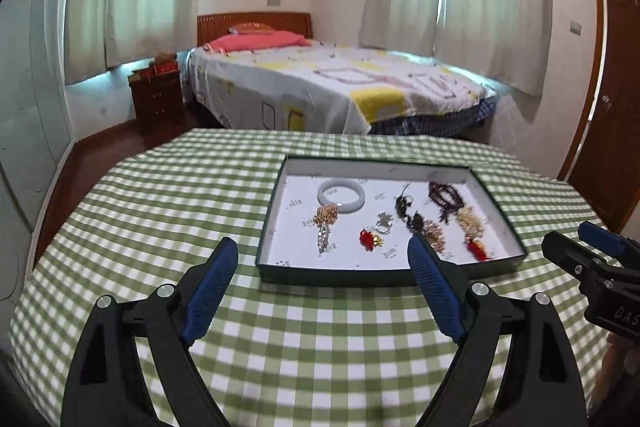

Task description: Organize jewelry

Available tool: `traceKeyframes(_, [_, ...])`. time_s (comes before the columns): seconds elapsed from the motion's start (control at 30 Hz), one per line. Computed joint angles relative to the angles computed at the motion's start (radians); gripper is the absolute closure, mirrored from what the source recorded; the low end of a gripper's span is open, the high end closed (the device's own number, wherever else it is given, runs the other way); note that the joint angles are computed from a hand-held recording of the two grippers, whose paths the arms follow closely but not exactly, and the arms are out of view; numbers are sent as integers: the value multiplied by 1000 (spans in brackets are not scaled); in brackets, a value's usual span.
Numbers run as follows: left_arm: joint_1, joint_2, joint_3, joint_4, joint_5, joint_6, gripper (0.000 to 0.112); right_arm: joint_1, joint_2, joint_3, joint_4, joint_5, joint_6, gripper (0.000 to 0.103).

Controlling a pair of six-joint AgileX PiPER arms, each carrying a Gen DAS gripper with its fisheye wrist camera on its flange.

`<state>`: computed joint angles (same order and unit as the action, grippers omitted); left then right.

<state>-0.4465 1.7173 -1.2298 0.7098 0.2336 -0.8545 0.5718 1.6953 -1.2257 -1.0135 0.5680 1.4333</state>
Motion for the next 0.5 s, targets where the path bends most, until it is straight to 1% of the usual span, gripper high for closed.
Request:
traceKeyframes(0.13, [-28,-104,70,126,31,-123,28,76,-93,49,-63,83,59,13])
traceKeyframes(0.17, [-33,-129,84,135,41,-133,28,95,-113,58,-76,104,71,13])
traceKeyframes(0.23, [-39,-170,99,97,61,-101,28,126,-149,69,-89,144,84,13])
traceKeyframes(0.37, [-54,-248,124,83,103,-99,28,168,-207,76,-85,206,85,13])
traceKeyframes(0.5, [-79,-326,154,130,138,-136,28,221,-254,71,-86,286,81,12])
